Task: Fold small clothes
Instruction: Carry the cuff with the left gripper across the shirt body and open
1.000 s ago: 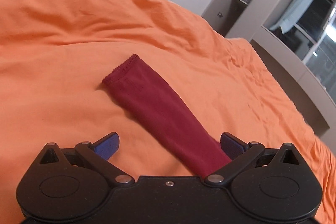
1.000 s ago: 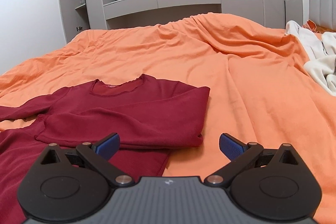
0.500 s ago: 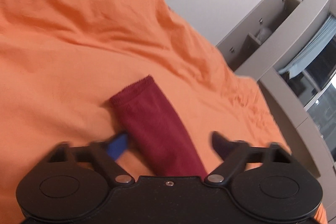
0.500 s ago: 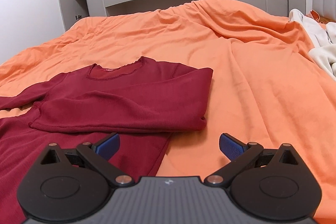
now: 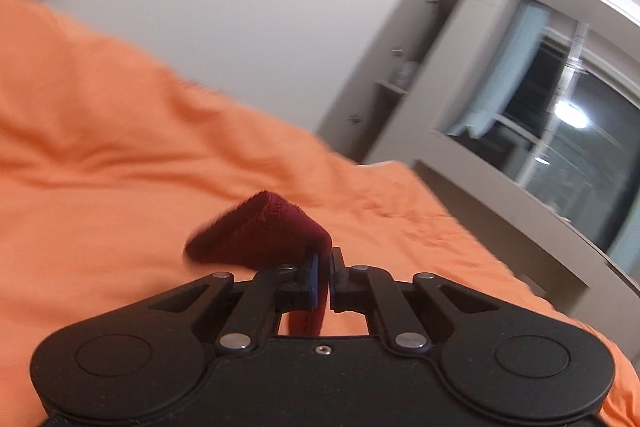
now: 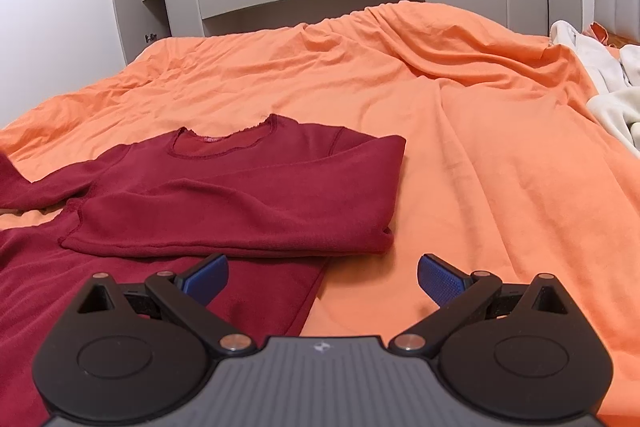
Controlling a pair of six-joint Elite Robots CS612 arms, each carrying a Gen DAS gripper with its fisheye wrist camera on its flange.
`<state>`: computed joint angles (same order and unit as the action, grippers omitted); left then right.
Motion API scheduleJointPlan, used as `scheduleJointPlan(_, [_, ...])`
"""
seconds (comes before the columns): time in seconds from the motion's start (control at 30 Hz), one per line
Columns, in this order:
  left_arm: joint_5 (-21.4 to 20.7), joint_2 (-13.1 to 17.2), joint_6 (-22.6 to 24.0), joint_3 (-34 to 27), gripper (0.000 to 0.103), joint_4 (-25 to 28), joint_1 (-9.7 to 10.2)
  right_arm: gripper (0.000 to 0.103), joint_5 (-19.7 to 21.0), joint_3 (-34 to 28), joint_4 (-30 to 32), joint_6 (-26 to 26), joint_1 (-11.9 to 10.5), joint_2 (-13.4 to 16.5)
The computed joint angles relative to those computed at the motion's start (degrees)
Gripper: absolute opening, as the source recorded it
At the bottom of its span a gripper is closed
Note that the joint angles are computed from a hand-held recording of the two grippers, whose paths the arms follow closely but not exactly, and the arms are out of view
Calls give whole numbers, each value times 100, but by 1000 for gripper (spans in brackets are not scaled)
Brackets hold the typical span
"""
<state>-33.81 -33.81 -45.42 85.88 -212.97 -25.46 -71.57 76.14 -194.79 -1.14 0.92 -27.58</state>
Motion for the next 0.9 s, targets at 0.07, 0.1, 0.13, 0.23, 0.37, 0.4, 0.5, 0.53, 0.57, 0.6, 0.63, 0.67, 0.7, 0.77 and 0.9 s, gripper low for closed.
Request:
scheduleJointPlan(0.07, [-254, 18, 617, -173, 4, -243, -56, 103, 22, 17, -52, 39, -9, -6])
scheduleJointPlan(0.1, [-416, 27, 914, -258, 4, -338, -85, 103, 38, 22, -75, 56, -14, -9])
scheduleJointPlan(0.13, [-570, 41, 1205, -353, 4, -432, -116, 103, 53, 26, -95, 72, -18, -11])
scheduleJointPlan(0.23, [-994, 77, 1838, -614, 4, -517, -231, 103, 95, 47, -164, 105, -32, -20])
scheduleJointPlan(0.37, [-1478, 171, 2319, -1000, 4, -368, -392, 103, 155, 68, -233, 158, -51, -30])
scheduleJointPlan(0.4, [-1631, 194, 2406, -1089, 5, -309, -428, 103, 171, 74, -243, 167, -59, -34])
scheduleJointPlan(0.5, [-2034, 313, 2802, -1383, 5, -114, -542, 103, 199, 81, -259, 192, -68, -39])
scheduleJointPlan(0.53, [-2167, 359, 2960, -1487, 5, -15, -583, 103, 208, 85, -263, 197, -72, -41])
scheduleJointPlan(0.57, [-2294, 416, 3112, -1591, 5, 94, -628, 103, 216, 93, -270, 201, -76, -45])
scheduleJointPlan(0.6, [-2430, 463, 3258, -1685, 5, 221, -661, 103, 221, 102, -281, 211, -81, -48])
scheduleJointPlan(0.63, [-2567, 514, 3405, -1787, 5, 378, -696, 103, 226, 105, -286, 221, -84, -51])
scheduleJointPlan(0.67, [-2704, 562, 3542, -1881, 5, 547, -723, 103, 234, 108, -290, 234, -88, -54])
scheduleJointPlan(0.7, [-2851, 609, 3662, -1960, 5, 739, -747, 103, 239, 112, -295, 246, -90, -55])
scheduleJointPlan(0.77, [-3151, 690, 3850, -2059, 5, 1121, -759, 103, 249, 114, -299, 270, -97, -57])
scheduleJointPlan(0.9, [-3621, 841, 3930, -2249, 5, 1892, -753, 103, 261, 130, -308, 290, -104, -65])
